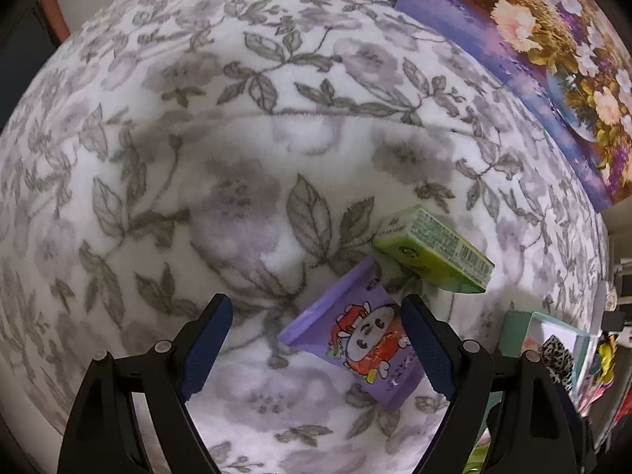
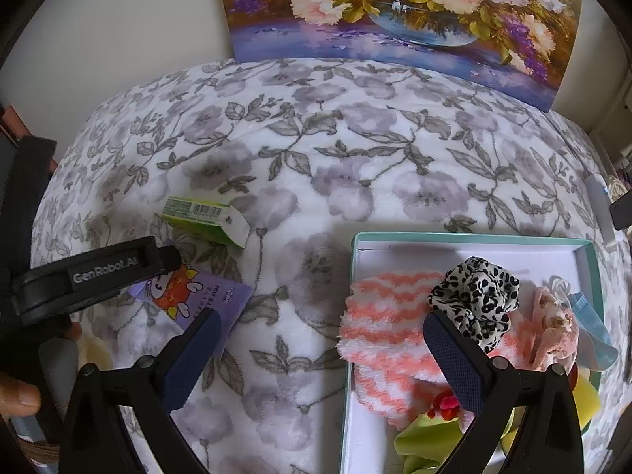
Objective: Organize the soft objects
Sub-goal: 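Move the left gripper to the purple snack packet while the right gripper approaches the green gum box, then close the left gripper on the purple packet while the right gripper grasps the green gum box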
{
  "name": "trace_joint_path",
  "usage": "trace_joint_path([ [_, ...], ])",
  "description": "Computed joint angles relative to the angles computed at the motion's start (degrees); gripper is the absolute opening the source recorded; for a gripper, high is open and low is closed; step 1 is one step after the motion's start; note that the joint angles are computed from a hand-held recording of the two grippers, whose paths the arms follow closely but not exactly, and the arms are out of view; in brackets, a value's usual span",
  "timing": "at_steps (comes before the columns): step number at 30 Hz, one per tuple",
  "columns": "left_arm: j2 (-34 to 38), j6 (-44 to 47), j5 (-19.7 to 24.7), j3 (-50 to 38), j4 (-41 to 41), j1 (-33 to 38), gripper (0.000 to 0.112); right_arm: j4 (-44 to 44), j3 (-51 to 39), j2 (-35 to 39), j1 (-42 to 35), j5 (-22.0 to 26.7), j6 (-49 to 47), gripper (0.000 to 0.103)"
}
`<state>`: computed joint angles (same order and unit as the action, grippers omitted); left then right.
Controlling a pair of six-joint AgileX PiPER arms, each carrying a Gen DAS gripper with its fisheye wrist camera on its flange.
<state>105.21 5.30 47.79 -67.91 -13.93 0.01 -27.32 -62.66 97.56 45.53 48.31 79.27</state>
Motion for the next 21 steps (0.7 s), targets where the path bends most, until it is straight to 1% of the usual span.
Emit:
trace_joint_path([
  [7,1.48,-0.25,0.74,0.29,-2.08,-1.36,0.087,0.36,0.24,0.09,-0.34,-0.11,-0.18,0.103],
  [14,1.46,-3.14,-0.06,1.4,-1.37,-3.17,0.087,0.83,0.01,0.72,-0.55,-0.22,-0.74,0.103],
  [16,0.4,-3.36,-0.67,2.98,-1.48,-3.39,0.087,0.82,-0.06,0.78,-0.55,-0.17,-0.72,0.103],
  [18,0.63,-3.31,-0.9,3.08,-1.86,-3.21,0.085,0.73,-0.07,0.79,-0.54,-0.14,-0.61,0.103],
  [21,0.19,-1.88,-0.67,3.49,-2.74,-2.64,0.073,0.78,-0.08,0.78,-0.56,-0.14,-0.66,0.103],
])
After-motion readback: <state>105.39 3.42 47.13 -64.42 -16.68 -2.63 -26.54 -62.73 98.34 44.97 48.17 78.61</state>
